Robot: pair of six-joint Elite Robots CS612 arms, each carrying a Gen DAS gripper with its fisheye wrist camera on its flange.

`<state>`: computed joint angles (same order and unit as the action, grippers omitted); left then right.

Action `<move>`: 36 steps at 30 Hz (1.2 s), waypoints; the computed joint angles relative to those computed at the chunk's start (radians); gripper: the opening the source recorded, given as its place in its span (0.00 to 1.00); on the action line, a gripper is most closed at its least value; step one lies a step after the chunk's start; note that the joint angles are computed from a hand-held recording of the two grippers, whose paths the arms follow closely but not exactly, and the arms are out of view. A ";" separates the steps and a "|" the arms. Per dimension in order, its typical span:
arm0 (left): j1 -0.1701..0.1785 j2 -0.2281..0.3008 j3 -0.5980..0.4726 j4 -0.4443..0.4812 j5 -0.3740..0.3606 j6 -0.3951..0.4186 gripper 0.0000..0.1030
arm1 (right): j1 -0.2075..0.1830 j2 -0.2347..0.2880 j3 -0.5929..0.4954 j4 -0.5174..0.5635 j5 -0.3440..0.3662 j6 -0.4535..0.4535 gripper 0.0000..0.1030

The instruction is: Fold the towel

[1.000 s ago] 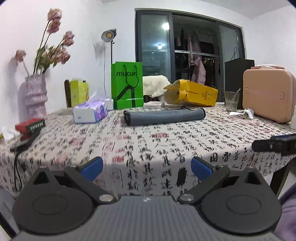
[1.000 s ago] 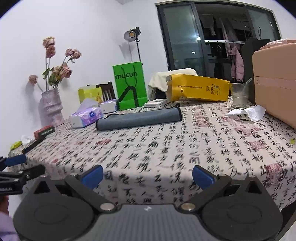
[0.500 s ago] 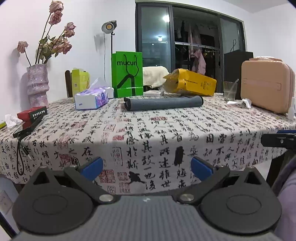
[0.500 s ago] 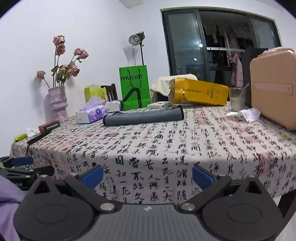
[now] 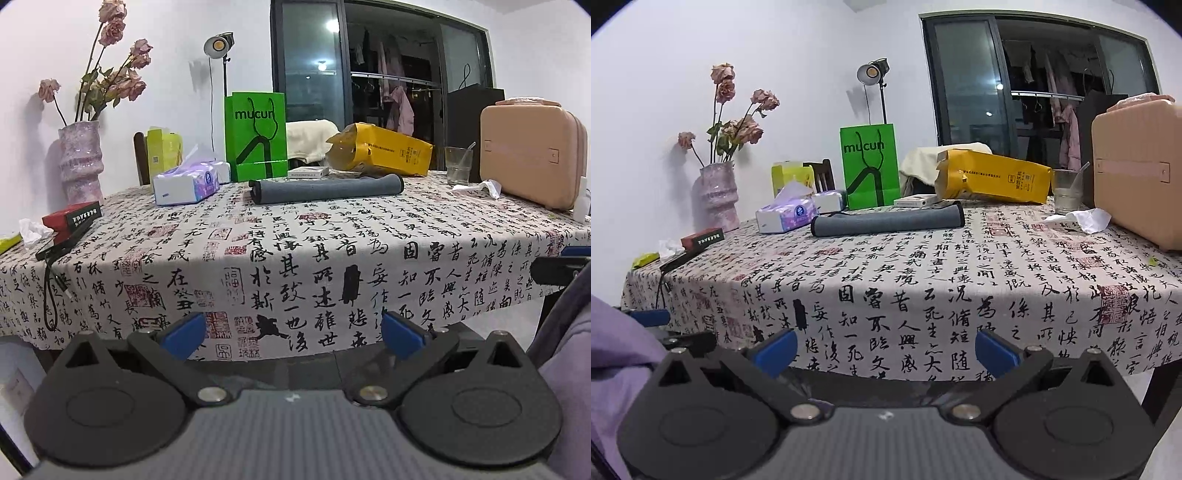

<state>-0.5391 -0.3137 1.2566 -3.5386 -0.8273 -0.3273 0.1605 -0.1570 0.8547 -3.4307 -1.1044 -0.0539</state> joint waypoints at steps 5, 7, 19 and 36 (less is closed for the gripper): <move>0.002 0.000 -0.001 0.000 -0.010 0.000 1.00 | -0.001 0.001 0.002 -0.020 0.000 0.009 1.00; 0.002 0.001 -0.002 -0.001 -0.009 0.002 1.00 | -0.001 0.001 0.001 -0.021 0.002 0.007 1.00; 0.002 0.003 -0.006 -0.003 -0.008 0.008 1.00 | 0.000 0.003 -0.003 -0.024 0.004 0.009 1.00; 0.001 0.003 -0.006 -0.006 -0.006 0.010 1.00 | 0.001 0.007 -0.009 -0.018 0.017 0.010 1.00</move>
